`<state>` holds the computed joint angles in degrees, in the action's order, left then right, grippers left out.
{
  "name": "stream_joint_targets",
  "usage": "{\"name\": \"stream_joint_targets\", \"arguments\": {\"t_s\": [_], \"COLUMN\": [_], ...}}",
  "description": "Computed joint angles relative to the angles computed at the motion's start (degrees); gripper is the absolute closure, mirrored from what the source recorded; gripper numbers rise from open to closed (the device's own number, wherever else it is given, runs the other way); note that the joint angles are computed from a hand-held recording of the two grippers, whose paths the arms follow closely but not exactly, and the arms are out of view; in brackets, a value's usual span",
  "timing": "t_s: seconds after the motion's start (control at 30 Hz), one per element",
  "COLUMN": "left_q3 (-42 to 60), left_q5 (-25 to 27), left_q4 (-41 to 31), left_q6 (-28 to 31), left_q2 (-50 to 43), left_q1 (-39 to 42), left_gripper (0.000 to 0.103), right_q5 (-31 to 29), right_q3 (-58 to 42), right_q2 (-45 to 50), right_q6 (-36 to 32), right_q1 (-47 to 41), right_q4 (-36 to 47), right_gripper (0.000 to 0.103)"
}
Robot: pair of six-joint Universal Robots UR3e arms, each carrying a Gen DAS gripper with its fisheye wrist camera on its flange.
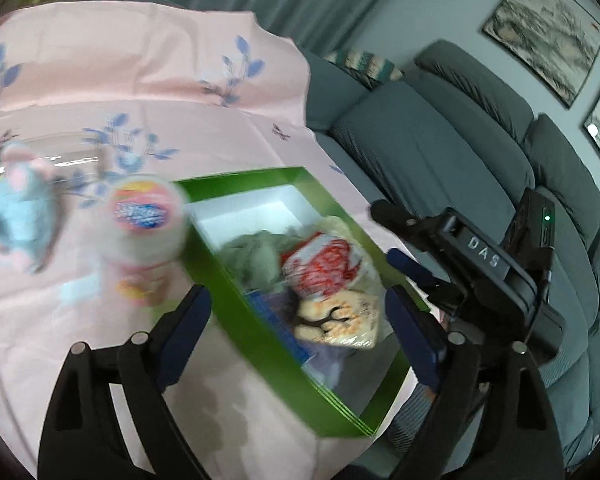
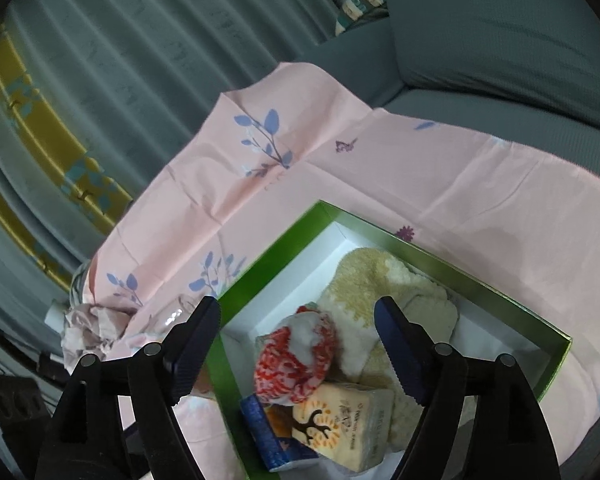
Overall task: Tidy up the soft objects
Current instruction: 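Move the right tool back to the blue plush elephant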
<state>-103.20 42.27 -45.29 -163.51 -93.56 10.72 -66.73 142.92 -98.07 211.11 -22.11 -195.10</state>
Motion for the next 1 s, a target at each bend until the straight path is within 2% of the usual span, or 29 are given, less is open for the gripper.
{"name": "stream_joint_targets", "arguments": {"t_s": [0.13,0.27,0.3,0.43,0.5,0.63,0.67,0.83,0.93,1.0], "left_q3": [-6.96,-14.66,-15.92,-22.05,-23.19,-20.2,-20.14,-20.08,-18.98,-18.51], "left_q5": [2.08,4.52,4.81,5.43,4.95,6.02,5.72,7.17,5.99,5.6], "left_q4": [-2.35,-2.73,-3.43,2.42,3.88,2.77,2.68,3.57,2.02,1.82], "left_q6": [3.96,7.0,8.16,9.16,9.34,7.82,7.43,5.93,7.14,7.5], "left_q2": [7.85,15.57,16.73,16.91,14.59,10.06,9.78,10.09,9.09,8.44], "left_q1": [8.07,18.98,21.75,30.56,33.64,34.97,35.63,36.58,37.54,37.88], "left_gripper": [0.014,0.014,0.01,0.006,0.006,0.006,0.006,0.006,0.006,0.006], "right_q5": [-1.29,-5.5,-6.44,-14.23,-18.33,-23.4,-23.15,-30.35,-32.14,-32.7], "right_q3": [-2.53,-8.17,-9.56,-20.29,-29.11,-52.31,-58.31,-88.3,-106.3,-118.2], "right_q2": [-0.35,1.22,1.93,8.27,14.14,28.19,32.6,50.61,60.16,66.41], "right_q6": [-0.47,-1.86,-2.26,-4.55,-5.01,-4.86,-5.87,-4.28,-2.64,-2.8], "right_q1": [3.99,12.62,14.55,27.33,33.58,41.3,41.92,44.84,44.97,45.07], "right_q4": [1.15,2.89,3.3,7.95,12.99,29.7,31.89,49.37,62.34,69.93], "right_gripper": [0.018,0.017,0.017,0.017,0.017,0.017,0.017,0.017,0.028,0.028]}}
